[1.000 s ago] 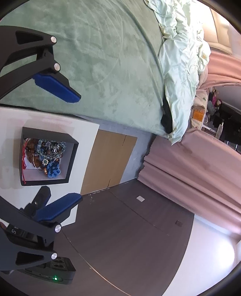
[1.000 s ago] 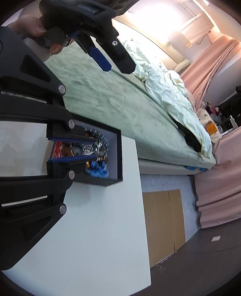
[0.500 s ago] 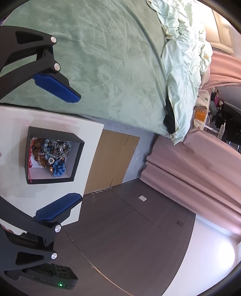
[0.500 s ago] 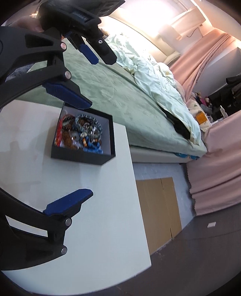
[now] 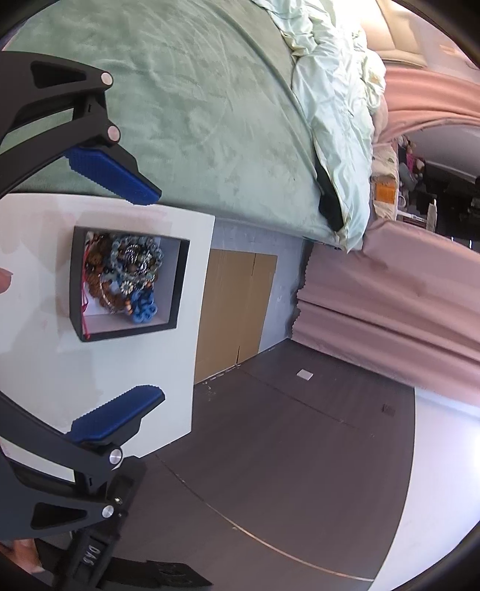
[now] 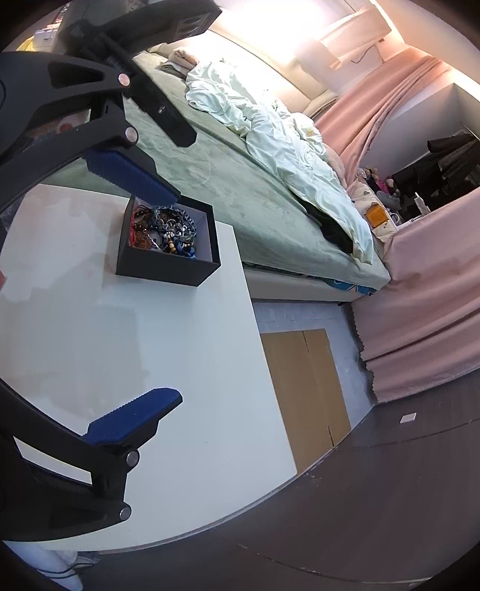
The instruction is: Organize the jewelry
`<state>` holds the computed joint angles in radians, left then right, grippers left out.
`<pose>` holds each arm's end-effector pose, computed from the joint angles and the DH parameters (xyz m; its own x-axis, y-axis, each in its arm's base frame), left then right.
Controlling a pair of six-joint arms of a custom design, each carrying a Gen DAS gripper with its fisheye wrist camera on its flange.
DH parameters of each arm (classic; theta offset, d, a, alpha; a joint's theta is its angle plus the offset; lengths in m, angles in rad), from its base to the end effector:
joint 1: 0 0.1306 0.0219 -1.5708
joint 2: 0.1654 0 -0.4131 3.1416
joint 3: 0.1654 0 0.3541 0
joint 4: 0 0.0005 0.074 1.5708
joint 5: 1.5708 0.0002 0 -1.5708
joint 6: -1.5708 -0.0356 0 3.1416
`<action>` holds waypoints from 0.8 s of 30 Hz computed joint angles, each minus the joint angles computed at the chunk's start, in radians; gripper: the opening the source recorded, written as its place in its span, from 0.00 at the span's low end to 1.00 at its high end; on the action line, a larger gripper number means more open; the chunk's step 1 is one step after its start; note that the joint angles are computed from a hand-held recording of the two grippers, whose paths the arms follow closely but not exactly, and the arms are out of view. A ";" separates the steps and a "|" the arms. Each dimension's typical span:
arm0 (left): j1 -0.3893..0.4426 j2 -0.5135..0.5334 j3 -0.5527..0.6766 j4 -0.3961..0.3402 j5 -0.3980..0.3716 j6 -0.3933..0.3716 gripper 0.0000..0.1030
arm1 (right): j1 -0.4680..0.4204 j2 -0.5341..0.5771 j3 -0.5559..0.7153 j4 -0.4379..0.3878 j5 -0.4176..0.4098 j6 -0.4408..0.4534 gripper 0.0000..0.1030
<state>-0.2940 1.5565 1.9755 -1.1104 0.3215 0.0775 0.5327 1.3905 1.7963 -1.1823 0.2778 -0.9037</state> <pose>0.4660 -0.1534 0.6142 -0.6477 0.1194 -0.7524 0.4592 0.8493 -0.2605 0.3654 0.2035 0.6074 -0.6248 0.5087 -0.5924 0.2764 0.8536 0.4415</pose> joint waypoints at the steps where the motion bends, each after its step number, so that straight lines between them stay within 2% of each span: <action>1: -0.006 -0.006 -0.009 0.006 -0.003 -0.004 0.92 | 0.000 -0.001 0.002 -0.003 0.001 0.000 0.96; 8: -0.041 -0.061 -0.079 0.063 -0.015 -0.006 0.92 | 0.002 -0.064 -0.042 0.055 -0.038 0.007 0.96; 14: -0.069 -0.121 -0.146 0.111 -0.028 -0.013 0.92 | 0.018 -0.100 -0.043 0.003 0.008 0.029 0.96; 24: -0.108 -0.157 -0.202 0.130 -0.054 -0.032 0.92 | 0.020 -0.153 -0.076 -0.035 0.035 0.043 0.96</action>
